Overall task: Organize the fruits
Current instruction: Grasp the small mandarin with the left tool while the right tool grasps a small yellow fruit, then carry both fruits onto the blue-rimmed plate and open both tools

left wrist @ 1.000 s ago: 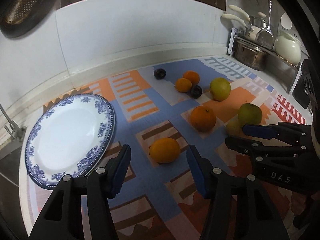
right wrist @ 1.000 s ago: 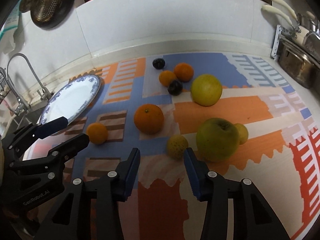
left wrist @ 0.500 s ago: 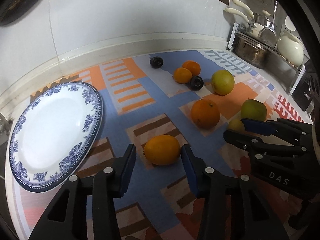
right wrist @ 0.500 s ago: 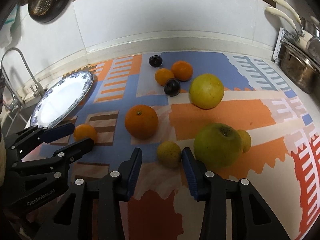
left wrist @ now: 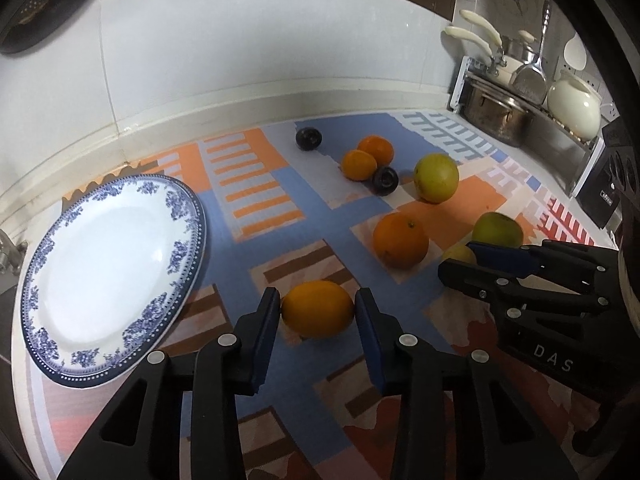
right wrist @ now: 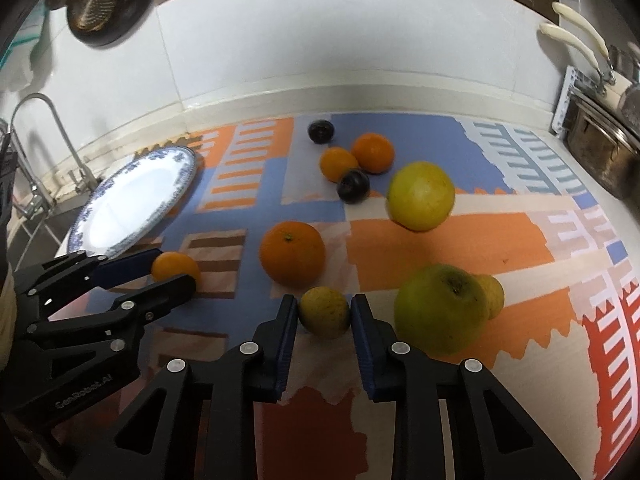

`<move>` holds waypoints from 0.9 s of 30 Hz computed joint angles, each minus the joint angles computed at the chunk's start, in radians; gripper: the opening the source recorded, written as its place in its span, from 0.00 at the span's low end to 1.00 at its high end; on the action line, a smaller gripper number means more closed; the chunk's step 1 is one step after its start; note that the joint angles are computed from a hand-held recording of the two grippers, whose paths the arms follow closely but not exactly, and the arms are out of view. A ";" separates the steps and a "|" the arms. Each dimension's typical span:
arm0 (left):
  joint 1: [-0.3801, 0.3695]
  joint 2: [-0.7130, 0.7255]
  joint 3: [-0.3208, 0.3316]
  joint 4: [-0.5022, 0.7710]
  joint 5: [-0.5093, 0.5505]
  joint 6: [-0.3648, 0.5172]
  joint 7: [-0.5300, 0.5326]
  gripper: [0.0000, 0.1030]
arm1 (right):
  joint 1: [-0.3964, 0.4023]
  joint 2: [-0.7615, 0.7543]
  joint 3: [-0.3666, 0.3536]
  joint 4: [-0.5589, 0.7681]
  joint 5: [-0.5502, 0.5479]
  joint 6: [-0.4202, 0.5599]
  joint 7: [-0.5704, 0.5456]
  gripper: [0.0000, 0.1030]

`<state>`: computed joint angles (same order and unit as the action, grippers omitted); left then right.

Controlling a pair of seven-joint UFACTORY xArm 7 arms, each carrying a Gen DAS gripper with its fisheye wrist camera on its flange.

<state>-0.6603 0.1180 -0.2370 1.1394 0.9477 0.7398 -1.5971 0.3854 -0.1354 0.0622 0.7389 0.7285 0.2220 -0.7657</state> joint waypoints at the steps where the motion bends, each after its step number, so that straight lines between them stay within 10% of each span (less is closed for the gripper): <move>1: -0.002 -0.006 -0.001 -0.002 0.003 0.006 -0.004 0.37 | 0.007 -0.007 -0.003 -0.001 0.018 0.002 -0.021 0.28; 27: 0.063 -0.228 -0.108 -0.143 0.019 0.247 -0.143 0.36 | 0.100 0.001 0.028 0.107 0.281 0.092 -0.338 0.28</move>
